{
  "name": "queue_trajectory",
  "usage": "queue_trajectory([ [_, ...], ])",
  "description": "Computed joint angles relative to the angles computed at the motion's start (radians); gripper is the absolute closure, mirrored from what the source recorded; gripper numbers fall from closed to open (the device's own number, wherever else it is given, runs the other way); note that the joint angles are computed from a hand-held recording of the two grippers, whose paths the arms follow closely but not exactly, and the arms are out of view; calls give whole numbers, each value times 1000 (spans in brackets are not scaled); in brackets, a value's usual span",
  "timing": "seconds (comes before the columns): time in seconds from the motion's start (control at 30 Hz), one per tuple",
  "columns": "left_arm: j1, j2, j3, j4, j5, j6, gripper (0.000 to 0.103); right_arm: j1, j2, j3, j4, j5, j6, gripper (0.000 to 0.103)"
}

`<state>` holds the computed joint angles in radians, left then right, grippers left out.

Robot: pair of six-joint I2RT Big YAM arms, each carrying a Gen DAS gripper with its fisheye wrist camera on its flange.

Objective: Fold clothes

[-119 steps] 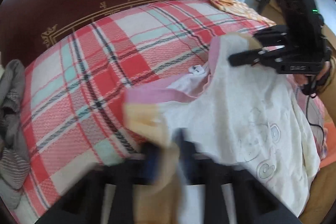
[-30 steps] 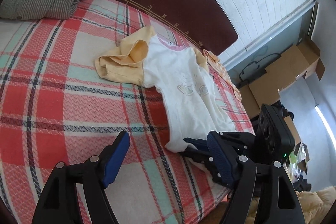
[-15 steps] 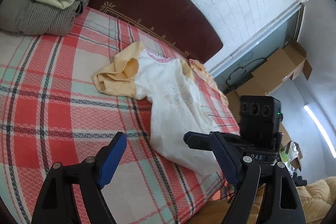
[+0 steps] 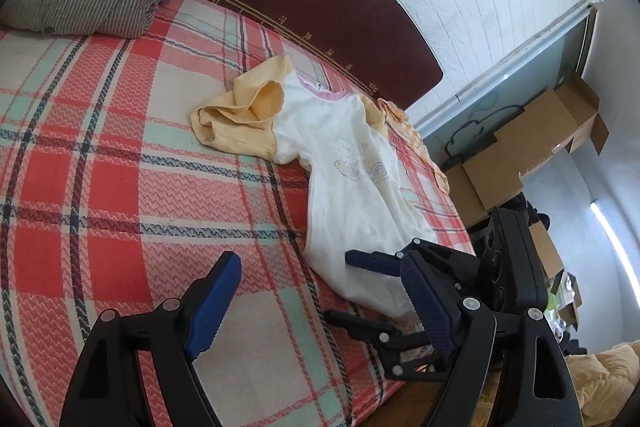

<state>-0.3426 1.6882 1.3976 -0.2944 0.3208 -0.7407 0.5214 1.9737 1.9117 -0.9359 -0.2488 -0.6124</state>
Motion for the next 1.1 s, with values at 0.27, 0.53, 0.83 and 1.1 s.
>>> queue_trajectory([
  [0.27,-2,-13,-26,26,0,-20,19,-86,270,493,-350,-370,296,96],
  [0.53,3,-7,-10,18,10,23,18,-213,406,674,-247,-851,821,96],
  [0.83,-27,168,235,-148,102,202,18,-208,420,675,-306,-925,793,96],
  [1.1,-46,242,312,-126,257,249,33,-195,470,800,-397,-980,727,96],
])
